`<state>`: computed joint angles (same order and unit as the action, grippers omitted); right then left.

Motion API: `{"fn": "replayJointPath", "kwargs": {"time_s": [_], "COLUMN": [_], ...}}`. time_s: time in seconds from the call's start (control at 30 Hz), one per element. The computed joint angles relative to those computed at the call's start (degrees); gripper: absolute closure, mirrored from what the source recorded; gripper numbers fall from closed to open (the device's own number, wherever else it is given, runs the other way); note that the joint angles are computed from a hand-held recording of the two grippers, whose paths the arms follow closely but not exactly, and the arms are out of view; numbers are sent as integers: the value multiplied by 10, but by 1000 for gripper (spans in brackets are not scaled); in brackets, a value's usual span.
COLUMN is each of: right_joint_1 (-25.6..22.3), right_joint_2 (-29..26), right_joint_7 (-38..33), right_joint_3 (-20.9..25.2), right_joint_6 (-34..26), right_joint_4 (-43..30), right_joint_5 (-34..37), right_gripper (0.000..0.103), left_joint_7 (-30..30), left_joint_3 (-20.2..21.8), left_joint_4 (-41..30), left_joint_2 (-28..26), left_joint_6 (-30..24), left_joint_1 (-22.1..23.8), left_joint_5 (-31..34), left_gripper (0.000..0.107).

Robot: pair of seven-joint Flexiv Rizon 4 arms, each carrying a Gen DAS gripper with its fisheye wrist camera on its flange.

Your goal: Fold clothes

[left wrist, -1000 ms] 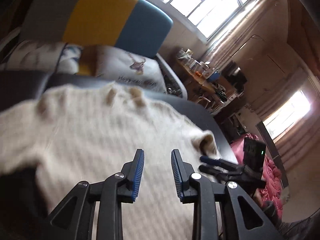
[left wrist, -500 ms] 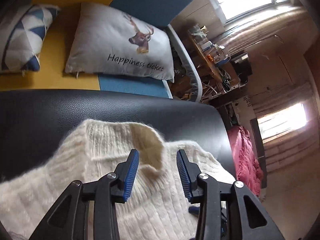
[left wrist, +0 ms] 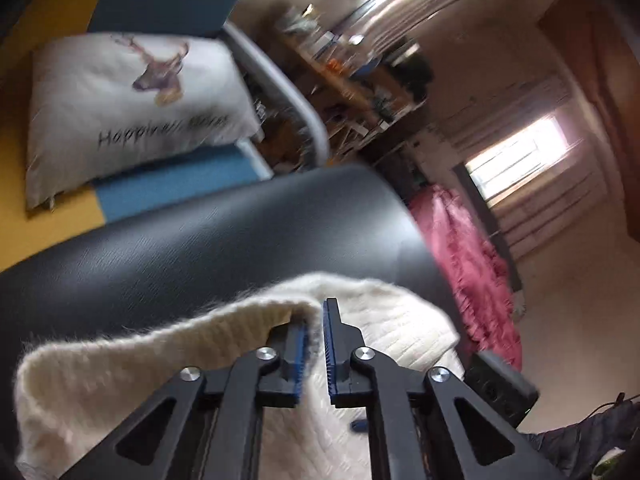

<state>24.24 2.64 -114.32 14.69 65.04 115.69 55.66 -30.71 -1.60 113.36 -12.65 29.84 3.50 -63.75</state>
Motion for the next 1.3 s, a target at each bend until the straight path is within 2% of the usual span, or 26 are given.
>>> {"fn": "replayJointPath", "kwargs": {"time_s": [0.03,0.13,0.27,0.3,0.33,0.37,0.43,0.57,0.7,0.73,0.83,0.9,0.97,1.03,1.17,1.3], "right_joint_1": [1,3,9,9,10,10,10,8,-4,-9,-28,-35,-35,-34,-4,8], "right_joint_2": [0,0,-2,-2,-2,-2,0,2,0,-3,-32,-73,-123,-176,-258,-316], "right_joint_7": [1,2,22,24,24,24,25,14,24,6,-26,-27,-10,19,119,199], "right_joint_3": [1,2,9,8,8,7,7,0,-12,-21,-39,-36,-29,-21,-15,-10], "right_joint_6": [3,7,24,25,25,24,24,9,-36,-65,-149,-185,-212,-241,-256,-277], "right_joint_4": [1,3,10,11,11,11,12,8,-12,-32,-107,-170,-237,-308,-399,-447], "right_joint_5": [-2,-4,-34,-36,-36,-36,-36,-17,-3,25,98,115,102,85,-3,-66], "right_gripper": [29,28,27,27,27,27,27,27,27,26,26,23,17,10,10,9], "left_joint_7": [5,-57,-67,-71,-75,-78,-81,-66,-67,-58,-26,-11,12,35,60,68], "left_joint_3": [-1,8,-4,-4,-4,-4,2,27,48,51,61,62,66,74,79,67], "left_joint_4": [3,-3,7,9,13,22,43,127,235,259,300,311,315,309,305,306], "left_joint_2": [0,-29,-23,-18,-10,3,29,104,189,207,232,233,231,226,222,222], "left_joint_6": [18,89,116,119,120,120,125,198,332,361,403,423,426,397,328,317], "left_joint_1": [-4,-13,-9,-11,-11,-9,-10,-26,-55,-64,-93,-105,-117,-117,-93,-78], "left_joint_5": [-4,74,63,70,71,56,26,-27,14,18,-16,-32,-69,-117,-185,-202], "left_gripper": [104,103,103,98,89,86,84,81,81,81,81,81,81,81,81,81]}}
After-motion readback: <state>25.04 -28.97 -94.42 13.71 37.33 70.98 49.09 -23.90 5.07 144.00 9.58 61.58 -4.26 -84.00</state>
